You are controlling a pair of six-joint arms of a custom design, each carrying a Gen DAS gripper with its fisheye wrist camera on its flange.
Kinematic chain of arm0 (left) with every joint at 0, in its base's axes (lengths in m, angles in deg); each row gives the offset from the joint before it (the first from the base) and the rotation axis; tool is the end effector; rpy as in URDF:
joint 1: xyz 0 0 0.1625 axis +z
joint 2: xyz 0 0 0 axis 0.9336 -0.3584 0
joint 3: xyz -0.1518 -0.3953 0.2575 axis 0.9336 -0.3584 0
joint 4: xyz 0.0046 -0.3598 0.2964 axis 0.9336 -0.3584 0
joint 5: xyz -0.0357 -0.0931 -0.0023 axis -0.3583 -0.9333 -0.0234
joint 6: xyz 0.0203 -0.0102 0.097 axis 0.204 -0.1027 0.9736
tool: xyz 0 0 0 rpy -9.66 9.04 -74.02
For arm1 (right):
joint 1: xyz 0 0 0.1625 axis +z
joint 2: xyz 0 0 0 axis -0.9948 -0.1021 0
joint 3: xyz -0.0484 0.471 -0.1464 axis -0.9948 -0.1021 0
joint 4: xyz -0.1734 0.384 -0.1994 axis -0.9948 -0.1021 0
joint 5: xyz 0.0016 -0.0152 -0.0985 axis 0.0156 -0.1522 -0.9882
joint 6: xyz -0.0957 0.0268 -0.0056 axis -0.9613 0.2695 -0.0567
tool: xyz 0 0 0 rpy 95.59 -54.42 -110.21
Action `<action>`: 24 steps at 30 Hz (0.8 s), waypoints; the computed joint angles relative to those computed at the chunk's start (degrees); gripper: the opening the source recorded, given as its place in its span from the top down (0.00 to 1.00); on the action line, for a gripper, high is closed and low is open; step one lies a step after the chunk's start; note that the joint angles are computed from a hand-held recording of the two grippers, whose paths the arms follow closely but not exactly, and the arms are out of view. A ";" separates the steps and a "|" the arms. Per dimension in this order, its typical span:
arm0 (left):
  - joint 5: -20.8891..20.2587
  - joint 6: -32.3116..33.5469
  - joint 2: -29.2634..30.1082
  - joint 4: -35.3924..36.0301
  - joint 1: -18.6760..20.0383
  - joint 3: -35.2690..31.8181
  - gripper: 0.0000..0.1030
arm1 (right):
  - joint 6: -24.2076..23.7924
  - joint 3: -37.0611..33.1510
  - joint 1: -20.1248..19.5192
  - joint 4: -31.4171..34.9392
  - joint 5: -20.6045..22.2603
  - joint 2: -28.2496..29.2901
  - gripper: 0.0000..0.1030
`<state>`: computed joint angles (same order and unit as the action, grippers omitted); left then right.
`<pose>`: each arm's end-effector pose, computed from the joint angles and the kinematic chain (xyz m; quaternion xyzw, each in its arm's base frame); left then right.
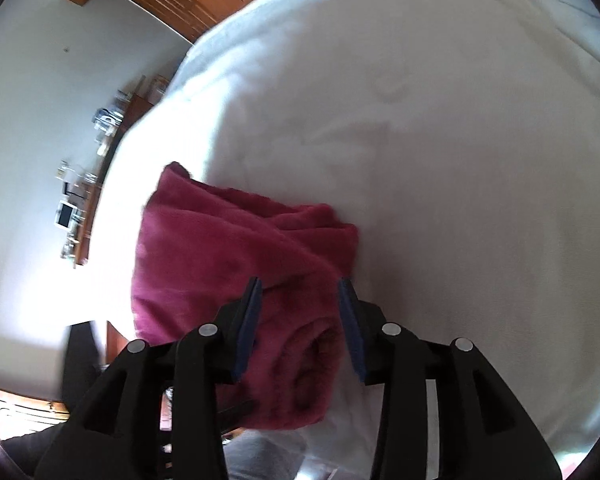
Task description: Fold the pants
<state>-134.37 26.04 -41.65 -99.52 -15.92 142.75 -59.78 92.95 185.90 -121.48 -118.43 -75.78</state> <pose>-0.1313 -0.4856 0.1623 0.0954 0.9550 -0.1259 0.2509 0.2598 -0.6506 0.1881 0.2146 -0.9738 0.0472 0.0589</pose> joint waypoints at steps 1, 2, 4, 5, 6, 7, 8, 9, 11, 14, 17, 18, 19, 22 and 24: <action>-0.24 -0.15 -0.13 -0.34 -0.01 0.04 0.50 | -0.03 0.54 -0.04 0.73 1.35 -0.81 0.61; -0.98 -0.41 -0.69 -1.24 0.01 0.27 0.50 | -0.26 1.04 -0.11 1.94 2.76 -1.48 0.61; -1.68 -0.60 -2.01 -1.87 0.36 0.81 0.50 | -1.20 2.05 -0.13 5.05 4.84 -2.16 0.61; -1.70 -0.91 -2.60 -1.87 0.30 0.85 0.50 | -1.58 2.38 -0.13 6.26 5.23 -2.15 0.61; -1.57 -1.07 -3.33 -1.76 0.15 1.06 0.49 | -1.78 2.73 -0.09 7.23 5.03 -1.81 0.61; -1.29 -1.62 -4.11 -1.17 -0.33 1.40 0.49 | -1.52 3.00 0.07 7.26 3.87 -1.31 0.61; -0.71 -2.11 -5.16 -0.19 -0.61 1.64 0.49 | -1.09 3.15 0.13 7.14 3.38 -0.89 0.61; -0.20 -2.23 -6.48 1.23 -0.56 1.62 0.49 | -0.49 3.11 -0.13 7.34 3.71 -0.26 0.61; 1.32 -3.14 -7.89 3.16 -0.81 1.89 0.49 | 0.11 2.86 -0.28 7.21 3.58 0.81 0.61; 3.15 -4.67 -9.82 5.67 -0.43 1.88 0.49 | 0.37 2.64 -0.26 6.22 0.99 1.99 0.61; 5.14 -5.32 -10.32 6.34 0.83 1.43 0.49 | 0.33 3.04 -0.43 5.46 -0.26 2.45 0.77; 5.67 -5.57 -10.53 6.56 1.17 1.33 0.49 | 0.42 3.12 -0.40 5.54 -1.45 2.37 0.86; 6.48 -5.90 -10.66 6.69 1.64 1.19 0.49 | 0.67 3.01 -0.59 6.22 -1.71 2.23 0.90; 7.55 -5.62 -10.86 6.59 2.91 0.85 0.49 | 0.11 3.38 -0.89 6.80 -3.10 1.32 1.00; 8.14 -5.21 -10.92 6.65 3.83 0.51 0.49 | 0.44 3.96 -1.33 7.52 -3.99 0.45 1.00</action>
